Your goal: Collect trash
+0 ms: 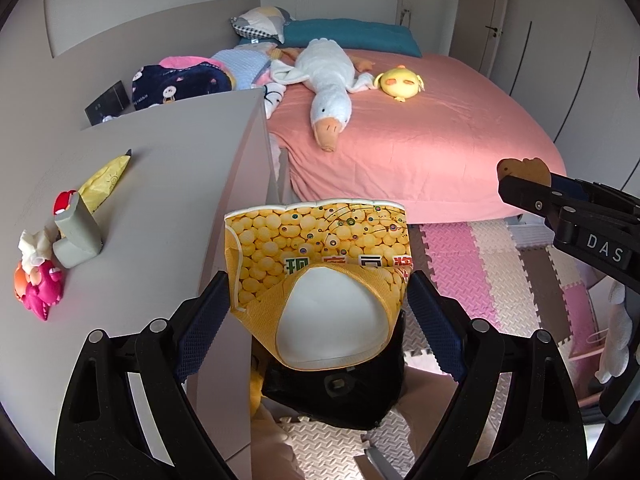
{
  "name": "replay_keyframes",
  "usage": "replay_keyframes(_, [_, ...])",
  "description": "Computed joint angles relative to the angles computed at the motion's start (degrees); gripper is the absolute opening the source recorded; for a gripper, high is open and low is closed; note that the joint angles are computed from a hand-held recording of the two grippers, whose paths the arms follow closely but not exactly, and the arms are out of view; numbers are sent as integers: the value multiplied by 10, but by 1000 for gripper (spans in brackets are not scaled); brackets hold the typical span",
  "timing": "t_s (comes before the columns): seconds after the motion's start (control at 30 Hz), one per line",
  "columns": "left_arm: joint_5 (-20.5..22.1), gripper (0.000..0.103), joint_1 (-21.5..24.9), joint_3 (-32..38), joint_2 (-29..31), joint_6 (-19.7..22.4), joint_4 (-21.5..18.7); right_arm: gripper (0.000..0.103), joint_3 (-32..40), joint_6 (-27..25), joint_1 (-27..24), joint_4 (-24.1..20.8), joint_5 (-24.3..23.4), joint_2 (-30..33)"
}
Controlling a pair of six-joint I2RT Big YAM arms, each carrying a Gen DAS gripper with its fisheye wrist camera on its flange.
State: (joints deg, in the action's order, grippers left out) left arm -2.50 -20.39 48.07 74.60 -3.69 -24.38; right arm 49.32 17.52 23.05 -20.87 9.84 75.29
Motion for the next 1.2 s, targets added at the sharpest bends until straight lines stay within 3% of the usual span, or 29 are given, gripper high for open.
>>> replay_keyframes(0.53, [14, 86, 3, 15, 33, 7, -6, 49, 11, 2, -9, -4, -6, 26])
replay_keyframes(0.6, [33, 87, 5, 19, 38, 14, -14, 49, 16, 4, -9, -8, -5, 32])
replay_keyframes(0.8, [34, 95, 11, 18, 38, 4, -10, 70, 22, 5, -3, -11, 25, 28])
replay_keyframes(1.2, [24, 95, 29, 14, 18, -7, -6, 70, 22, 4, 1, -8, 19, 23])
